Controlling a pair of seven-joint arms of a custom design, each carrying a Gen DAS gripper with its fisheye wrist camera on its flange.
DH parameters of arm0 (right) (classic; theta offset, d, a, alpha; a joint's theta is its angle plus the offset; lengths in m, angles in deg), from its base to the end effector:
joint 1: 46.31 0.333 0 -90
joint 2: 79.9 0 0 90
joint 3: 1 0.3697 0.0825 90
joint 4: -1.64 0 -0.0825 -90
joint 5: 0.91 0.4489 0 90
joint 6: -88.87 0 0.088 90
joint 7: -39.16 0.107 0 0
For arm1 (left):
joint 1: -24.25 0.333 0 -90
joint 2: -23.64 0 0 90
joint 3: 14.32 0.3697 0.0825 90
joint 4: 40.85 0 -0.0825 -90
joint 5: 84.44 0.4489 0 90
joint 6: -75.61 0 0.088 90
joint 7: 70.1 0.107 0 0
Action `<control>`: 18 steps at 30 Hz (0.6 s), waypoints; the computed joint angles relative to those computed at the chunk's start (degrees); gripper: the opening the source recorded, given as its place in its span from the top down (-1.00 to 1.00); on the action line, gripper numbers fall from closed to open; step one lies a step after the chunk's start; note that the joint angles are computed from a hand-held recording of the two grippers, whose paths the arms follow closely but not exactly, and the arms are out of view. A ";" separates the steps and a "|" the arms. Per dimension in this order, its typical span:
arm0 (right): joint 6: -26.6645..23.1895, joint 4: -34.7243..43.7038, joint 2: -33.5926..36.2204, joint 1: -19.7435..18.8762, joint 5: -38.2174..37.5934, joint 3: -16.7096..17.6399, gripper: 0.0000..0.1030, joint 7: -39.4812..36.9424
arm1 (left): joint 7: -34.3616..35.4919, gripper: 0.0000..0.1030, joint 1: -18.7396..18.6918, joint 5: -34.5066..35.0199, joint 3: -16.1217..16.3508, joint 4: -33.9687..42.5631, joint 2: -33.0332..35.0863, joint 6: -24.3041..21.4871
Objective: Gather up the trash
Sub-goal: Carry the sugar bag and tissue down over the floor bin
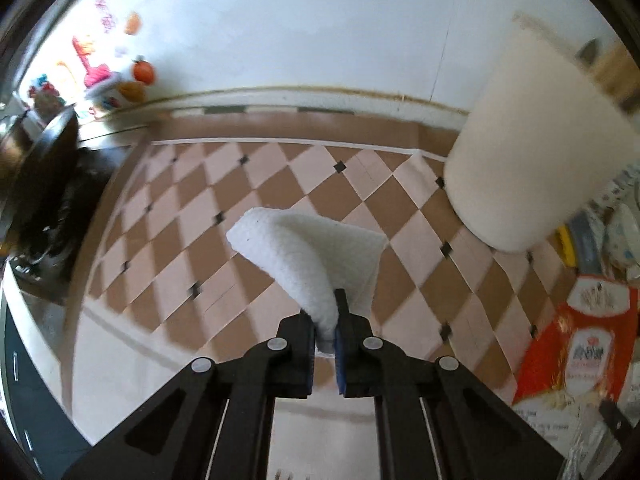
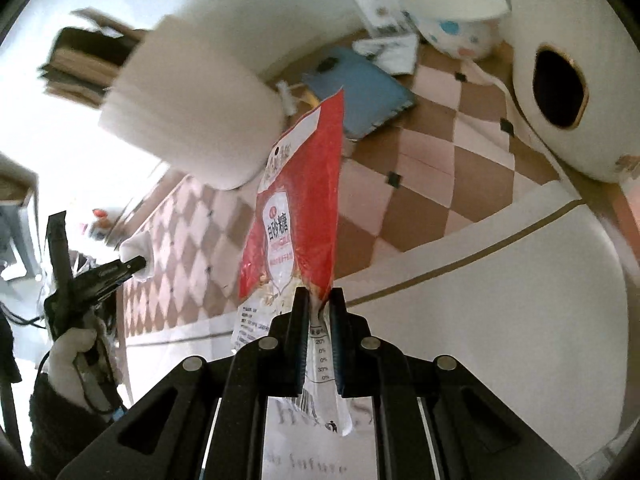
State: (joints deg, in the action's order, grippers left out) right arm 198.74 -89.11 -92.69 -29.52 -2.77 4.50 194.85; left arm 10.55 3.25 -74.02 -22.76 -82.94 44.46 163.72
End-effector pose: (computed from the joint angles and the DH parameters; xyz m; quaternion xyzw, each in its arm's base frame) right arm 0.5082 0.2161 0.8412 -0.3829 0.8817 -0.0315 0.2738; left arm 0.6299 -0.2929 0.8701 -0.5849 0.7787 -0.1692 0.1515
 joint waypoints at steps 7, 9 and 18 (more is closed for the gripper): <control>-0.19 4.57 0.66 1.89 -2.91 2.61 0.80 0.03 | 1.46 0.90 6.00 -4.28 -0.59 -19.35 -15.85 7.57; -0.21 6.01 1.21 2.86 -3.89 3.69 0.80 0.59 | 3.28 0.90 8.67 -6.38 -0.31 -25.04 -21.03 8.93; 0.08 12.86 6.00 10.40 -10.05 10.34 0.81 8.32 | 14.36 0.90 18.29 -15.87 4.54 -48.27 -43.33 9.99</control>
State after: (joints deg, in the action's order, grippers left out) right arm 198.82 -76.25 -86.70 -19.12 -12.82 14.84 203.17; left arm 24.91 21.55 -89.88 -18.22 -131.21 1.12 173.72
